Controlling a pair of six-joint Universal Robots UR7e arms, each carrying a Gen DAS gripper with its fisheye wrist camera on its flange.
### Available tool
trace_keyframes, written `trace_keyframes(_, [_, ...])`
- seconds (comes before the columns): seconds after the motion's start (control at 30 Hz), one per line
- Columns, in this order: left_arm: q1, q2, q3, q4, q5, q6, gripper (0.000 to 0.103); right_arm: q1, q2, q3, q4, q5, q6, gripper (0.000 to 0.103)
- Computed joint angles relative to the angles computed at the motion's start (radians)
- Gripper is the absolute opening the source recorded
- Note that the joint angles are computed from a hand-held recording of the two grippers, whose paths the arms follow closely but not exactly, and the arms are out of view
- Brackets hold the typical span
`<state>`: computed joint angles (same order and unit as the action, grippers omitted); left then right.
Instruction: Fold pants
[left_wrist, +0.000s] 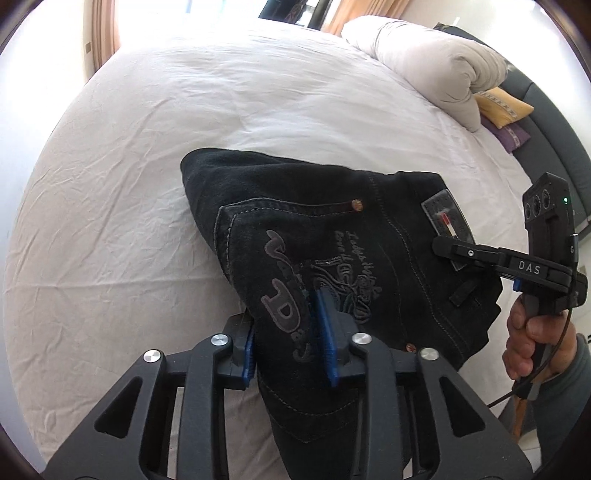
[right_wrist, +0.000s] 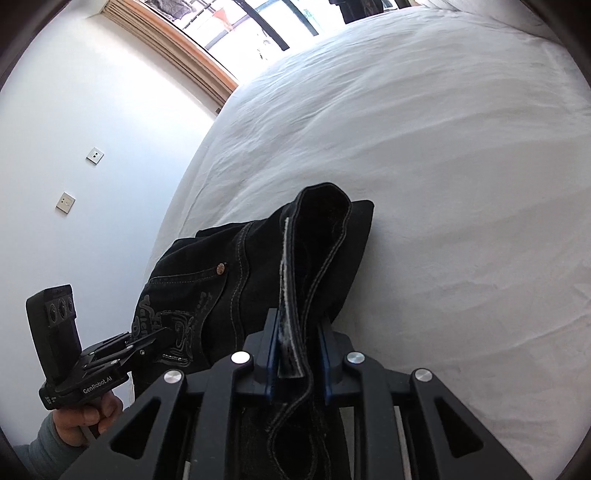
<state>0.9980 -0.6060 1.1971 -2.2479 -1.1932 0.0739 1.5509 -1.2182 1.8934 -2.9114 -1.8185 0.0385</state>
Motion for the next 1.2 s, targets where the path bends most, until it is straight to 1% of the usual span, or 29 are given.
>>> trace_keyframes(0.03, [-0.002,0.006,0.001,-0.008,0.008,-0.007,0.039,-0.010,-0.015,0.018,0.000,0.000,0.002,0.033])
trace_keyframes(0.07, [-0.001,0.008,0.003,-0.013,0.015,-0.015,0.042,-0.020,-0.018,0.027,0.000,-0.007,0.016,0.042])
trace_keyframes(0.1, [0.001,0.012,0.002,-0.017,0.014,-0.023,0.044,-0.032,-0.023,0.036,-0.005,0.003,0.027,0.042])
trace_keyframes(0.13, [-0.002,0.007,0.024,-0.035,0.013,-0.036,0.046,-0.047,-0.031,0.056,-0.032,0.034,0.034,0.043])
trace_keyframes(0.17, [-0.002,0.005,0.030,-0.042,0.017,-0.043,0.048,-0.049,-0.030,0.063,-0.052,0.046,0.038,0.045])
trace_keyframes(0.23, [-0.004,-0.002,0.042,-0.051,0.024,-0.051,0.051,-0.043,-0.033,0.078,-0.077,0.035,0.041,0.049])
trace_keyframes(0.27, [-0.005,-0.007,0.049,-0.053,0.025,-0.056,0.052,-0.038,-0.036,0.083,-0.081,0.026,0.043,0.054])
trace_keyframes(0.3, [-0.007,-0.014,0.056,-0.054,0.031,-0.066,0.057,-0.030,-0.039,0.087,-0.081,0.013,0.047,0.059])
trace_keyframes(0.33, [-0.009,-0.023,0.069,-0.060,0.038,-0.078,0.062,-0.020,-0.040,0.088,-0.082,-0.005,0.054,0.061])
trace_keyframes(0.37, [-0.012,-0.034,0.083,-0.071,0.043,-0.089,0.065,-0.009,-0.048,0.098,-0.093,-0.024,0.058,0.066])
trace_keyframes(0.43, [-0.017,-0.069,0.136,-0.127,0.061,-0.104,0.082,0.005,-0.048,0.112,-0.137,-0.049,0.059,0.070])
trace_keyframes(0.47, [-0.023,-0.093,0.174,-0.166,0.075,-0.111,0.087,0.021,-0.058,0.128,-0.162,-0.077,0.062,0.074])
trace_keyframes(0.5, [-0.030,-0.119,0.215,-0.203,0.081,-0.114,0.097,0.042,-0.068,0.146,-0.186,-0.115,0.064,0.078])
trace_keyframes(0.53, [-0.039,-0.145,0.252,-0.221,0.090,-0.117,0.103,0.060,-0.078,0.164,-0.209,-0.146,0.062,0.080])
trace_keyframes(0.63, [-0.077,-0.218,0.359,-0.275,0.146,-0.112,0.103,0.141,-0.088,0.210,-0.294,-0.272,0.020,0.085])
trace_keyframes(0.73, [-0.132,-0.296,0.487,-0.392,0.208,-0.084,0.103,0.242,-0.074,0.239,-0.376,-0.427,-0.037,0.090])
trace_keyframes(0.77, [-0.148,-0.316,0.519,-0.423,0.225,-0.074,0.103,0.278,-0.065,0.245,-0.401,-0.490,-0.051,0.092])
trace_keyframes(0.8, [-0.170,-0.340,0.557,-0.460,0.251,-0.061,0.103,0.307,-0.054,0.248,-0.427,-0.534,-0.068,0.095])
trace_keyframes(0.87, [-0.226,-0.388,0.642,-0.568,0.331,-0.010,0.103,0.374,-0.030,0.255,-0.502,-0.620,-0.117,0.097])
trace_keyframes(0.93, [-0.284,-0.426,0.709,-0.665,0.422,0.046,0.103,0.426,-0.011,0.257,-0.565,-0.680,-0.149,0.099])
trace_keyframes(0.97, [-0.316,-0.436,0.735,-0.708,0.481,0.074,0.103,0.453,-0.004,0.256,-0.586,-0.710,-0.157,0.100])
trace_keyframes(1.03, [-0.367,-0.446,0.768,-0.790,0.581,0.126,0.103,0.500,0.002,0.251,-0.609,-0.752,-0.155,0.102])
trace_keyframes(1.07, [-0.390,-0.452,0.784,-0.832,0.611,0.150,0.103,0.524,0.006,0.247,-0.621,-0.775,-0.153,0.103])
trace_keyframes(1.1, [-0.406,-0.461,0.795,-0.850,0.632,0.158,0.103,0.543,0.011,0.241,-0.630,-0.794,-0.152,0.103])
trace_keyframes(1.13, [-0.418,-0.474,0.802,-0.843,0.642,0.149,0.103,0.562,0.013,0.235,-0.633,-0.810,-0.152,0.103])
trace_keyframes(1.17, [-0.427,-0.494,0.806,-0.808,0.635,0.120,0.103,0.582,0.011,0.230,-0.623,-0.826,-0.148,0.103])
trace_keyframes(1.2, [-0.431,-0.520,0.804,-0.737,0.616,0.063,0.103,0.597,0.010,0.224,-0.613,-0.838,-0.142,0.103])
